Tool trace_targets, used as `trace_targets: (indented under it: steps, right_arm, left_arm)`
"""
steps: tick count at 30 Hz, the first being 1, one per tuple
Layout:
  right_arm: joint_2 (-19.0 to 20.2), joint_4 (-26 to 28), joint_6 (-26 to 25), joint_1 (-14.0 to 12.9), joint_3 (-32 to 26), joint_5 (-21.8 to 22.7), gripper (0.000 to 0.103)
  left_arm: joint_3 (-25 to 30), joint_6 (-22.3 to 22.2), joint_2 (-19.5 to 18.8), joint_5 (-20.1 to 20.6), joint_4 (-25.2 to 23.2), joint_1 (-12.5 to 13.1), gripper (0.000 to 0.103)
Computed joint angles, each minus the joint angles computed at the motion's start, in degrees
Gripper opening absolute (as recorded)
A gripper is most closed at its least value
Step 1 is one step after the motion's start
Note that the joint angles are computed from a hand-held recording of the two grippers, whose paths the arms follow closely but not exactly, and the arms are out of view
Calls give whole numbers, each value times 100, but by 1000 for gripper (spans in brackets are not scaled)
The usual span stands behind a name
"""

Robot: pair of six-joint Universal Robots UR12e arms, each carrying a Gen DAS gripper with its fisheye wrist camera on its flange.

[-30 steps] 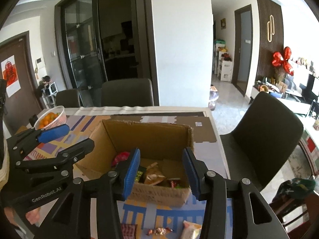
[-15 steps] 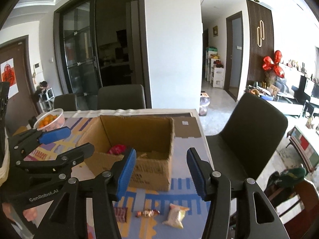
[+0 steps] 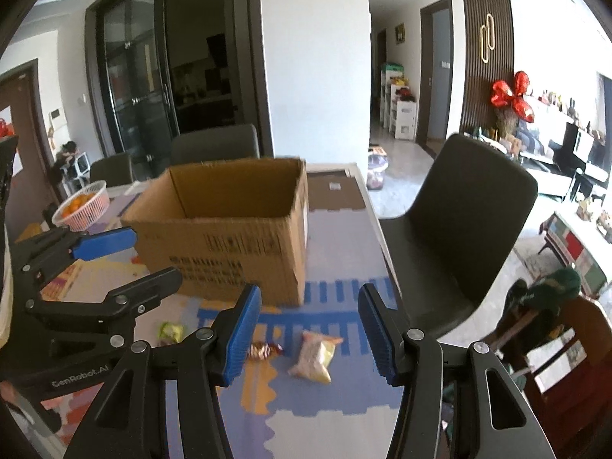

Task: Organize snacks
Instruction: 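Move both tools back toward the toffee and DENMAS bag on the mat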

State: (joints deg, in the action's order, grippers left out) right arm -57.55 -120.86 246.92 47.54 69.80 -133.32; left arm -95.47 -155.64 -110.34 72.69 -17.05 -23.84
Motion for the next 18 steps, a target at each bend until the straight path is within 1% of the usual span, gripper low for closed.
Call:
trace_targets:
  steps: [10,18]
  right_arm:
    - [18,92,197,-6,190,467,54]
    - [89,31,219,-92,267,931,54]
  left_arm:
    - [-115,396,-55,-63,-324,0,63]
    - [-40,650,-229,88,-692,-59,63]
